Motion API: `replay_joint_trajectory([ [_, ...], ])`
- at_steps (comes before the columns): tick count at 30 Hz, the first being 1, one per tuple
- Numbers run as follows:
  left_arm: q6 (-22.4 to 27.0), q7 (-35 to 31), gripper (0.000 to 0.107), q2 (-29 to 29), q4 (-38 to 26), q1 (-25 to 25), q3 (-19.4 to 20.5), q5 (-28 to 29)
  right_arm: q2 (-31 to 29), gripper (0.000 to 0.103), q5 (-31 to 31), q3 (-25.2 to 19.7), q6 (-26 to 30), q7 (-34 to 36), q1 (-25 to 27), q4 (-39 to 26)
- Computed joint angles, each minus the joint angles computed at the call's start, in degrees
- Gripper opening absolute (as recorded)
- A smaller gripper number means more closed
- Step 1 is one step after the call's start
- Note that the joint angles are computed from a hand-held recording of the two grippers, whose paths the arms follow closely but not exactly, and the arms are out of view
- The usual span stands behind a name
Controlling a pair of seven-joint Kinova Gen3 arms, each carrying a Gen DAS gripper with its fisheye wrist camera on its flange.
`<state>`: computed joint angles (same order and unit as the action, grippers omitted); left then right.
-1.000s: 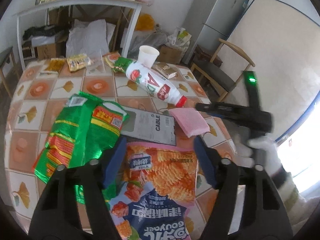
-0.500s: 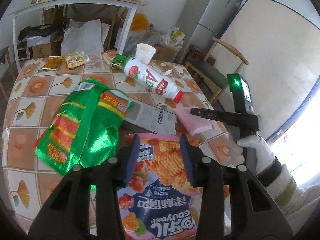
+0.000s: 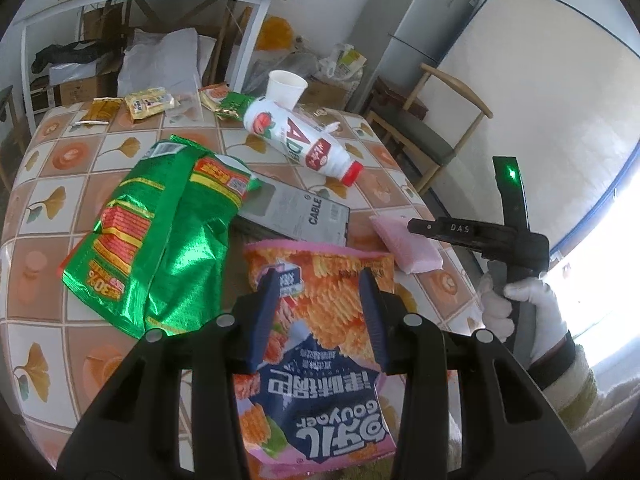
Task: Collect trash
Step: 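Close the right tool on the pink knitted scrubber, then grasp the green chip bag with the left tool and lift it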
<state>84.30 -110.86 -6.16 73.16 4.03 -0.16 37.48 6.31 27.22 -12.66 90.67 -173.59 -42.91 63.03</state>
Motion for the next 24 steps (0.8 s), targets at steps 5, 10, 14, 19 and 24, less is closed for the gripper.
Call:
replay_joint_trajectory([
  [5,1.2,-3.3,0.038,-1.5,1.7,0.2,-0.7,0.4,-3.0,0.036,-2.0,-0.8,-2.8,-1.9,1.3,3.6],
  [10,1.3,-2.3,0.038,-1.4,3.1,0.1,-0.4,-2.1,-4.7,0.036,-2.5,-2.3,-4.3,-3.3,2.7,5.7],
  [14,0.5,-0.2,0.04,-0.3,3.2,-0.4,0.0,-4.6,-5.3,0.036,-2.7,-3.1,-5.0,-4.0,3.6,6.4],
  [19,-1.6,4.0,0.04,1.5,3.0,-1.8,0.3,-8.9,-5.6,0.037,-2.7,-3.7,-5.5,-4.2,4.2,6.9],
  [24,-1.7,8.5,0.04,3.5,2.5,-3.9,-0.2,-11.0,-6.2,0.037,-3.1,-4.0,-6.3,-4.4,4.8,7.7],
])
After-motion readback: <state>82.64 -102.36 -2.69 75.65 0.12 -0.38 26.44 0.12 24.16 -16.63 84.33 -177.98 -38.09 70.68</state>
